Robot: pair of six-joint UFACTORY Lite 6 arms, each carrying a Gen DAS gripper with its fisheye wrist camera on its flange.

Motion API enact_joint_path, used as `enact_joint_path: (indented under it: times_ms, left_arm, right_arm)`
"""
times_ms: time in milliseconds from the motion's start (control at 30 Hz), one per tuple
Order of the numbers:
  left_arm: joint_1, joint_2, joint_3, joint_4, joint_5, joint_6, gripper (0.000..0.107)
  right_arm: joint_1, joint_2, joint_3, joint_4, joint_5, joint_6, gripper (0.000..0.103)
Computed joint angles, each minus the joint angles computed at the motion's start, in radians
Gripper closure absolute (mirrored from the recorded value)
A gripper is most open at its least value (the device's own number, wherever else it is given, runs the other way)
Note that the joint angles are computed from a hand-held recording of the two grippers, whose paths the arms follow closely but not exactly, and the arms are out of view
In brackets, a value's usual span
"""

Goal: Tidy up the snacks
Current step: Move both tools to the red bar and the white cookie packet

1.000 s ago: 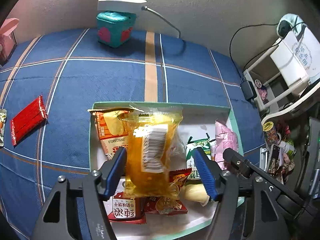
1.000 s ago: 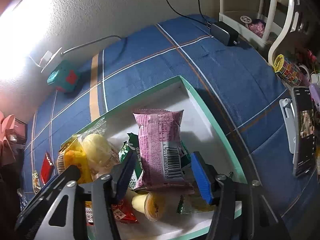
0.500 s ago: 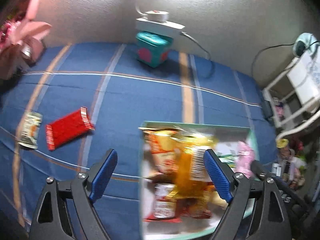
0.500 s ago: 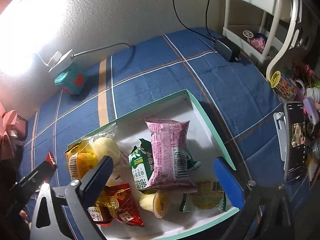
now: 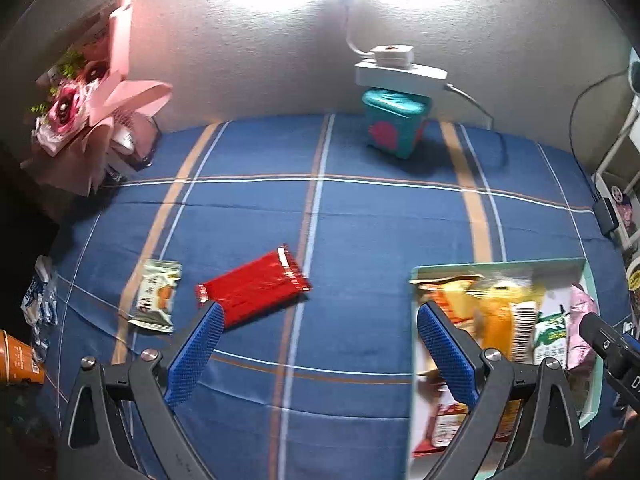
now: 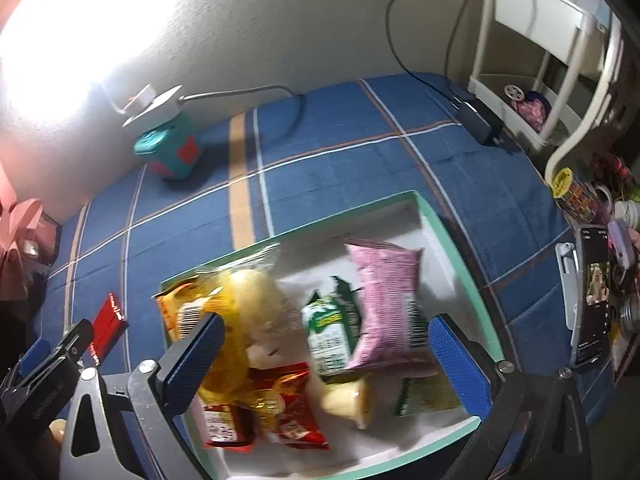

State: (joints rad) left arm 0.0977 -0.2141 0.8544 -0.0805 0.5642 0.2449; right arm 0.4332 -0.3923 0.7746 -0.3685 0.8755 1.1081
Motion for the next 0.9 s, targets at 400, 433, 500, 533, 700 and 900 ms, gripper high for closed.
enact_joint_path:
  times_ms: [400,433,500,533,700,900]
  left_arm:
    - [0.463,0.299,0.262,-0.208,0.049,0.371,0.01]
    - [0.5,0.342,0.303,-0.215,0.053,0.389,0.01]
    - [0.545,0.4,0.362,-0.224,0.058,0.41,0.01]
    - [0.571,0.442,0.406,-0.232,0.065,0.419,0.01]
    - [0.647,0.597,0.574,-0.259,0.102,0.442,0.01]
    - [0.667,0.753,0.699,-0.255,0.135,0.421,0.01]
  right_arm:
    - [0.283,0.398,0.291,-0.071,-0.032,0.191,0.0]
    - [0.305,0.44,0.326,-0.075,-0.038,0.2,0.0]
    - [0.339,0.513,0.389,-0.072,-0.058,0.203,0.0]
    - [0.356,0.556,0.426,-0.068,-0.071,0.202,0.0]
    - [0.412,0.735,0.582,-0.053,-0.087,0.209,0.0]
    - [0.425,0.92,0.752,-0.029,-0.121,0.22,0.0]
